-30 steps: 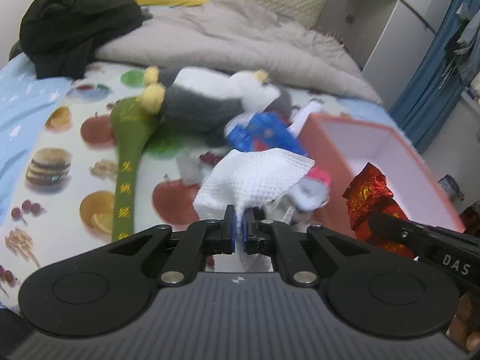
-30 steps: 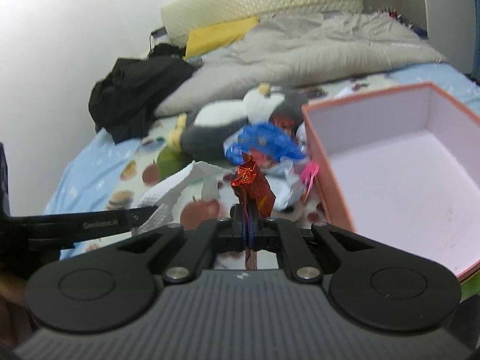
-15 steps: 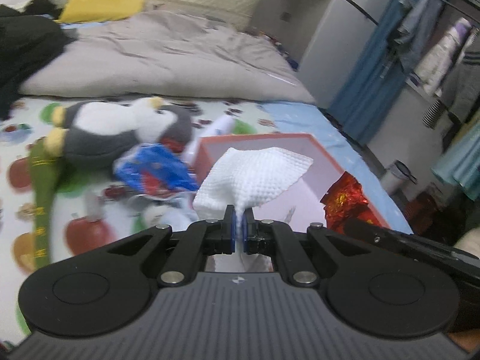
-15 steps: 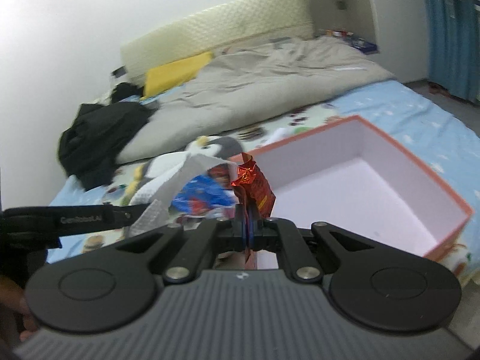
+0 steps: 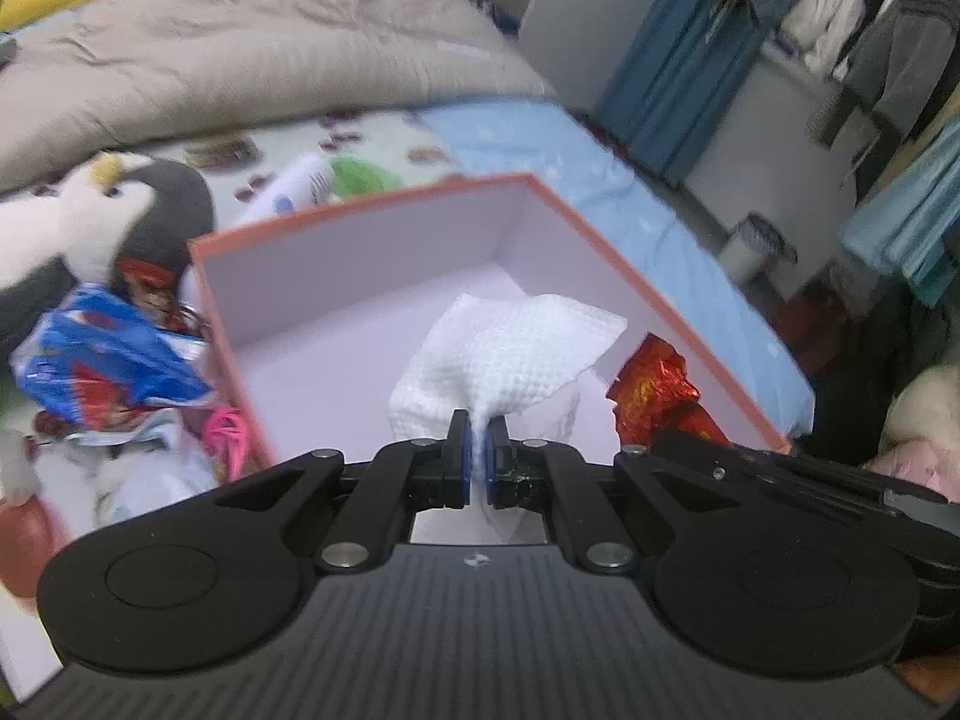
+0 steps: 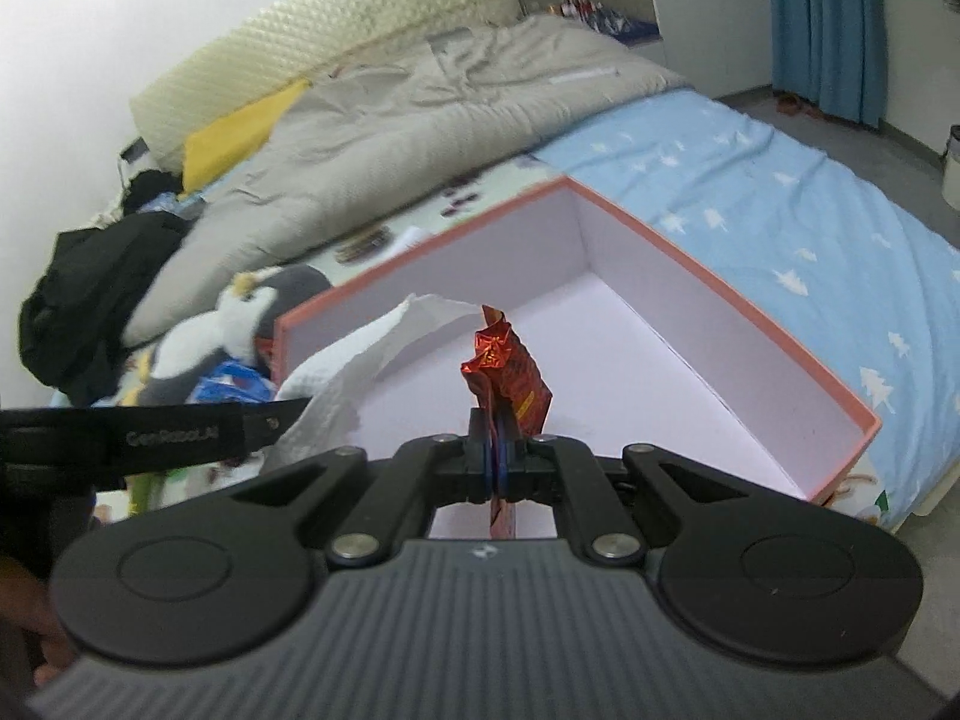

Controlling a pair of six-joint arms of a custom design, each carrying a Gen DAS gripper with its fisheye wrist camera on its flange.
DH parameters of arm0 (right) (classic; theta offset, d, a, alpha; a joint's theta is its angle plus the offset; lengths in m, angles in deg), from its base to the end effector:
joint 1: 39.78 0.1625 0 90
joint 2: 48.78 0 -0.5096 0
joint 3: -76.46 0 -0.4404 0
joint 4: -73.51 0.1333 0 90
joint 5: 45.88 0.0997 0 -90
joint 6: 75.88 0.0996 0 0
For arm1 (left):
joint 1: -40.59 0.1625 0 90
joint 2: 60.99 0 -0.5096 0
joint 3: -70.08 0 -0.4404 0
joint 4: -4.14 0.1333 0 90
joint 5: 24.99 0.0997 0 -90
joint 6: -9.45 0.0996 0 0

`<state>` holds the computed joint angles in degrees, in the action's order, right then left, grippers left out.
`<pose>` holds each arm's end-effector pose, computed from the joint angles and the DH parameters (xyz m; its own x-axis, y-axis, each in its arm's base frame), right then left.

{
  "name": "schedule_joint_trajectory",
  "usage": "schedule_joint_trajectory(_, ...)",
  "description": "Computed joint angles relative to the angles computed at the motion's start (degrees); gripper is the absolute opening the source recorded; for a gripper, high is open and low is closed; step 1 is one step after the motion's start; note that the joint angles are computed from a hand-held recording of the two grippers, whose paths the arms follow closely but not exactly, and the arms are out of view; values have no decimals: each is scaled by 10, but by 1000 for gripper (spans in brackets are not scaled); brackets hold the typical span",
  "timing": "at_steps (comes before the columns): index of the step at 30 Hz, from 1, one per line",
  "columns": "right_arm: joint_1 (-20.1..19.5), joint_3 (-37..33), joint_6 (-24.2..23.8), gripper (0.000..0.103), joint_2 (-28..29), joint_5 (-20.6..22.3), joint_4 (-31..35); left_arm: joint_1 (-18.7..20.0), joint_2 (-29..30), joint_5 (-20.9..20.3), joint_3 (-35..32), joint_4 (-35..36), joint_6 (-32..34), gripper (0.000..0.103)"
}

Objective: Organize soft objects
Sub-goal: 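Release the tissue from the left tool into the pink box while the right tool drops the wrapper, then withdraw both tools from the pink box toward the plush pile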

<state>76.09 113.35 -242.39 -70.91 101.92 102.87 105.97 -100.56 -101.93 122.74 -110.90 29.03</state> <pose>0.4222 -0.7584 0.1337 -0.7948 0.4515 0.4054 -0.1217 0.5358 -0.8355 -0.2497 -0.9189 0.3131 -0.7161 0.6403 -0.2777 0.6873 0.7162 -0.1210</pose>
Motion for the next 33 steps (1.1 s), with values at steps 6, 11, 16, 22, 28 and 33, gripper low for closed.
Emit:
schedule_joint_trajectory(6,-26,-24,29,8,9,-33,53,3,53,26,-56,46,-8,6)
schedule_joint_trajectory(11,-42,-50,43,8,19,-54,88,7,84,43,-98,85,-15,7)
schedule_joint_trajectory(16,-54,-75,62,8,30,-65,119,9,107,49,-130,105,-23,50)
schedule_joint_trajectory(22,-57,-99,78,14,41,-75,150,8,103,48,-128,93,-17,63)
schedule_joint_trajectory(28,-42,-87,76,32,35,-61,133,6,65,43,-85,56,-16,63)
schedule_joint_trajectory(33,-20,-54,65,32,20,-43,99,4,10,34,-19,2,-9,63)
